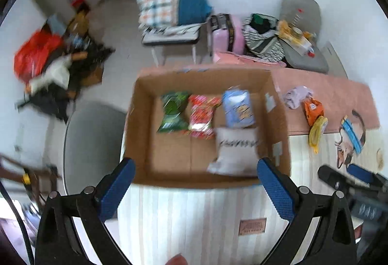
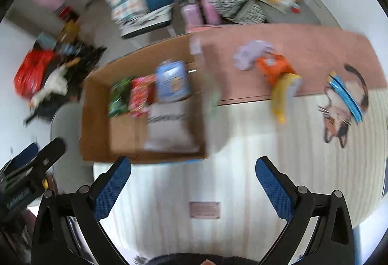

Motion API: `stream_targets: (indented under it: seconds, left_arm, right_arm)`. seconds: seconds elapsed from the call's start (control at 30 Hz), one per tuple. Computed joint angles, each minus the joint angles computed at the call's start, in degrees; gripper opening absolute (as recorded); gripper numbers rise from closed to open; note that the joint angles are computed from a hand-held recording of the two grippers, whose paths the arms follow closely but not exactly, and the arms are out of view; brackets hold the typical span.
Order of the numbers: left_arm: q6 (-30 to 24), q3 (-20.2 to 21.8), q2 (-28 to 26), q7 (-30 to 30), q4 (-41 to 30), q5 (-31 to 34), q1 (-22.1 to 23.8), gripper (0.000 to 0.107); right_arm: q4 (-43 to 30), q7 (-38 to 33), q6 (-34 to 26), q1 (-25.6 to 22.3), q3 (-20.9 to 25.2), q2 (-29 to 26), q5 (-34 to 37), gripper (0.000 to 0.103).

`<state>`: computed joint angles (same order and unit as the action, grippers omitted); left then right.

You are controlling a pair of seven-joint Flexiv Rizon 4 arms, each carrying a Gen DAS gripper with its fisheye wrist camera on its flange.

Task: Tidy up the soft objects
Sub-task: 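Withdraw both tools from the box toward the pink mat, then grasp the lavender sock with the left tool while the right tool grips the yellow scrub sponge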

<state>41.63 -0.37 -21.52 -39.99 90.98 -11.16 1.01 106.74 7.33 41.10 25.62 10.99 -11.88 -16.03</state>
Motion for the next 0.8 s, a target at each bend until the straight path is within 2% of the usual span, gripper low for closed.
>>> stream_targets:
  seconds: [0.1, 0.23, 0.43, 0.57, 0.7, 0.8]
  left_arm:
    - [2.9, -1.4, -1.2, -0.1, -0.3, 3.5, -3.9, 0.103]
    - [7.0, -2.1, -5.1, 0.2, -2.6, 10.5, -10.1, 0.103]
    - [-3.7, -0.7, -18.0, -1.8, -17.9, 20.9, -20.9, 0.103]
    - [-9.9, 0.6, -26.7, -1.5, -27.7, 24.8, -26.3, 0.096]
    - [-14.9, 1.5, -33.1, -1.9, -34.8, 25.5, -28.8, 0.091]
    - [-15.7, 2.1, -35.6, -1.3, -36.7, 26.4, -29.9, 0.091]
  right_arm:
    - [7.6, 3.3, 3.1, -3.2, -1.1, 3.7, 1.2, 0.103]
    - [17.1, 4.4, 14.3, -8.9, -2.4, 4.8, 6.7, 0.103]
    - [20.4, -2.8, 23.8, -14.1, -2.4, -0.3, 18.1, 0.100]
    - [20.0, -7.7, 26.6, -15.9, -1.3, -3.9, 23.8, 0.094]
    - [19.8, -11.2, 28.6, -17.1, -0.2, -6.6, 28.1, 0.090]
    - [19.0, -13.7, 29.9, -18.0, 1.0, -8.6, 31.0, 0.089]
